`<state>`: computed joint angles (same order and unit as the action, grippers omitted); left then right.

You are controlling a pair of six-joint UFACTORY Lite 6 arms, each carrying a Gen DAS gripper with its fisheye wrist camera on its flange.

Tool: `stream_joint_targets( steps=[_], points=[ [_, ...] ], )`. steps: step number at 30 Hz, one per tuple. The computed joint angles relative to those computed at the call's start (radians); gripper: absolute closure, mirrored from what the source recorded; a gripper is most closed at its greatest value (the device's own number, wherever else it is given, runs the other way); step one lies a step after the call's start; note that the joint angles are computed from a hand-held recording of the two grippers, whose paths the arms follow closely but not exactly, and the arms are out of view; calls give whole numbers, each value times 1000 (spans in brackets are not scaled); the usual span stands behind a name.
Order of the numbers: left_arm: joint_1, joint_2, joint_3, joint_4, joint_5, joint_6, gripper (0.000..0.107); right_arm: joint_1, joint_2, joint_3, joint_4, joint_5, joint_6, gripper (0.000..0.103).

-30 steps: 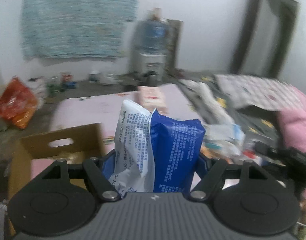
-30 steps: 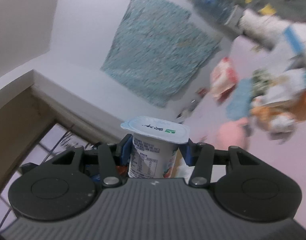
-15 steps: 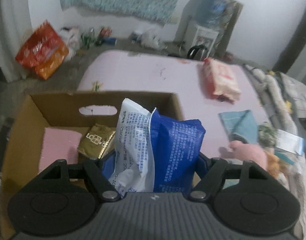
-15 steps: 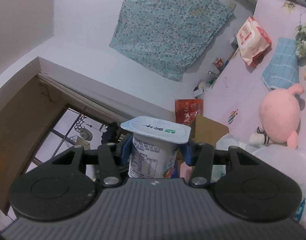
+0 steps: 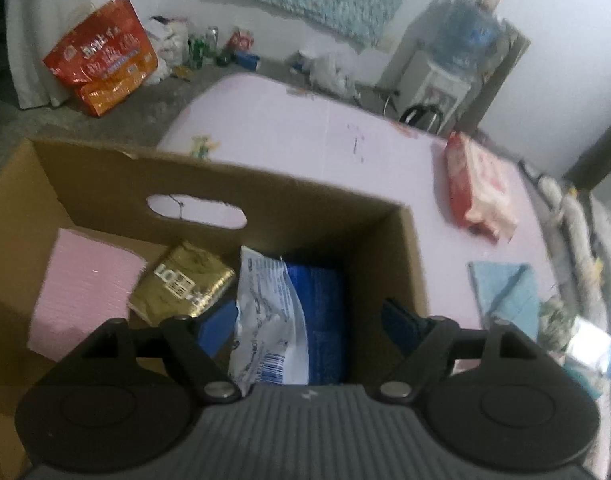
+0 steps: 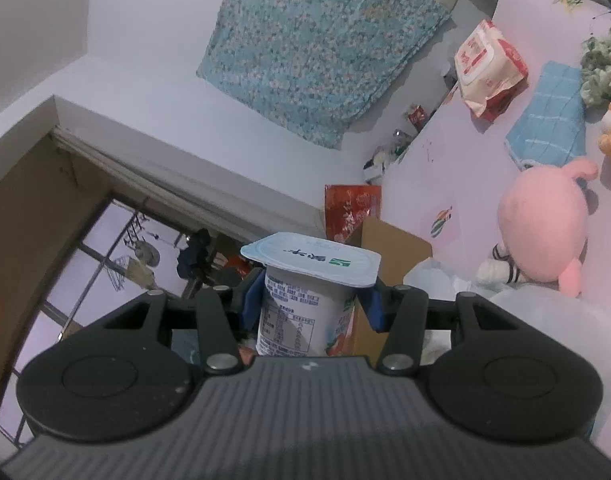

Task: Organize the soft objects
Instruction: 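Lift the wipes pack with the left gripper while the right gripper lifts the white yogurt cup, then lower the wipes pack into the box with the left gripper while the right gripper carries the yogurt cup over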

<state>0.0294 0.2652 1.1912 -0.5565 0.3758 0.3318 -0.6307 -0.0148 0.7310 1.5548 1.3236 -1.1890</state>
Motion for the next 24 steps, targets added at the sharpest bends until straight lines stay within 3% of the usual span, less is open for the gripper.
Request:
stream_joint_targets(
  steps=[4,11,16,24],
  points=[
    [54,-198,-91,-102,96,118,26,89,-31,20,9,-32,-12,54],
    [288,-575,-241,-314,475,302,20,312,-115,28,49,-115,-41,54],
    [431,-647,-269,-375,733,382,13,490,-180,-5,83,-235,-70,54],
    [485,-712,-326,-334,864,403,13,747,-409,-105,97,-491,-159,54]
  ],
)
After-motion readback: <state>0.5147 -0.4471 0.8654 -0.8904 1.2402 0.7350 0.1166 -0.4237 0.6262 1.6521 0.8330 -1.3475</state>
